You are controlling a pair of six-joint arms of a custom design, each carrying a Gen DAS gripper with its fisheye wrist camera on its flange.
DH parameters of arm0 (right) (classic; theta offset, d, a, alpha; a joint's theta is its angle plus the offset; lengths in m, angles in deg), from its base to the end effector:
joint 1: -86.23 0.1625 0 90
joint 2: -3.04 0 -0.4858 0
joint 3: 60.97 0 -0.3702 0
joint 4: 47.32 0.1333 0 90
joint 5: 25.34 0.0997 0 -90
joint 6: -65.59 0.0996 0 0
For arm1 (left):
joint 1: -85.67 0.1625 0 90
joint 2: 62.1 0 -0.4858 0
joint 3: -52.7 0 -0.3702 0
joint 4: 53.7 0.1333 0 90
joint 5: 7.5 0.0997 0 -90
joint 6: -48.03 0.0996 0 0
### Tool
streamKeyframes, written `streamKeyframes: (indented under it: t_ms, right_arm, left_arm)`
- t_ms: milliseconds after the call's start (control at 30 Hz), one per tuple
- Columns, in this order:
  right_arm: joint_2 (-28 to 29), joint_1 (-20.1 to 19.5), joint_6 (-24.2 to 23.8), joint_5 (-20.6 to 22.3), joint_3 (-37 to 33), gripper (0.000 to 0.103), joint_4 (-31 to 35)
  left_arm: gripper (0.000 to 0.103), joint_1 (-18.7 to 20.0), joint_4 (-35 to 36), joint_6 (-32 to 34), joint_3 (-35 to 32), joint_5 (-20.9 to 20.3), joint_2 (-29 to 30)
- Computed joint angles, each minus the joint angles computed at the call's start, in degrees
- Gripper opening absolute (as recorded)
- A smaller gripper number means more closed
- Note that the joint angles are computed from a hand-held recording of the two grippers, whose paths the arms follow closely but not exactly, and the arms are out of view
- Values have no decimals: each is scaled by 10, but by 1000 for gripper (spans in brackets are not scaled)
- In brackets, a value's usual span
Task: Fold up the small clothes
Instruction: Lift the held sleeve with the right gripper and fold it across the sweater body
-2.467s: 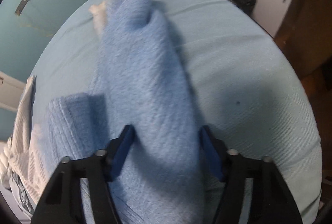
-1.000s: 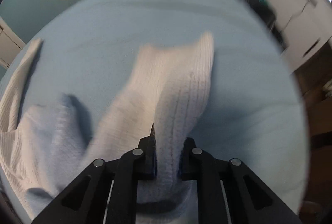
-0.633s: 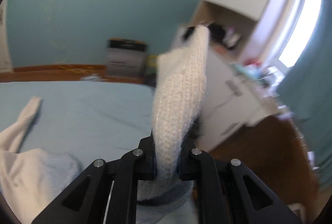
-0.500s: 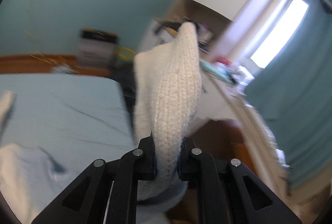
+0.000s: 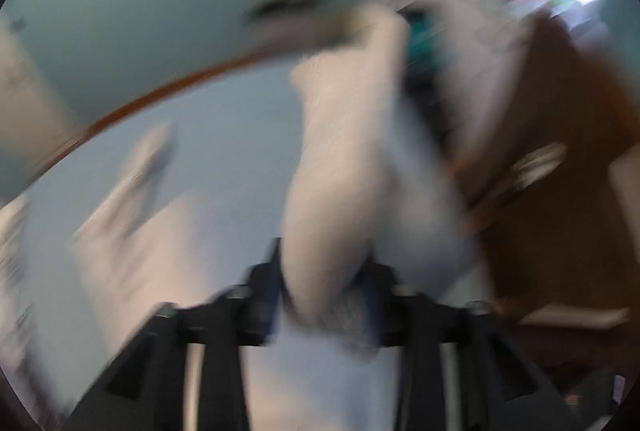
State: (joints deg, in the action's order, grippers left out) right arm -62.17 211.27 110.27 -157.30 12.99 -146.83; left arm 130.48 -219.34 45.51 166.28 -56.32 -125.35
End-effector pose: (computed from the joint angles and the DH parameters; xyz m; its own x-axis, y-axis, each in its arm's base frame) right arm 0.4394 -0.5105 0.4745 -0.8402 0.2772 0.4660 0.0235 0.8772 -0.4795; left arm -0.2693 -0.5479 0.2862 -0.7576 0.3072 -0.5759 0.6086 0.6512 -0.4533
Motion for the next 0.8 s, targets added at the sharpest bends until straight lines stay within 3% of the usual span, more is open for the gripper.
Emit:
streamKeyframes:
  t_ms: [67, 133, 200, 233, 267, 300, 400, 433, 500, 600, 633, 800]
  right_arm:
    - [-12, 5, -88, 86, 59, 52, -106]
    - [-20, 11, -129, 76, 80, 52, -132]
    - [-24, 26, -144, -3, 84, 60, -108]
    - [-23, 31, -150, -39, 80, 73, -85]
    - [-25, 30, -171, -71, 83, 80, -68]
    - [-27, 17, -207, -89, 87, 81, -58]
    - [-26, -27, -276, -59, 95, 81, 7]
    - [-19, -34, -278, -46, 93, 81, 42]
    - [2, -41, -327, -22, 88, 80, 104]
    - [49, -35, -485, -32, 106, 80, 92]
    - [62, -35, -517, -26, 104, 80, 87]
    - [129, -53, -572, 6, 54, 80, 138]
  left_arm:
    - [103, 1, 0, -3, 0, -4, -1]
    - [103, 1, 2, -7, 0, -4, -2]
    - [103, 1, 2, -6, 0, -5, -2]
    - [103, 1, 3, -5, -1, -5, 0]
    - [103, 1, 2, -2, -1, -5, 1]
    - [103, 0, 1, 0, -1, -4, 3]
    - [103, 1, 4, 1, -1, -1, 8]
    - [103, 1, 6, 0, -2, 1, 10]
    - [103, 2, 7, 0, -2, 2, 14]
    - [103, 4, 9, 2, -2, 5, 17]
    - [103, 6, 10, 3, -3, 5, 17]
    - [103, 13, 24, -6, -6, 6, 20]
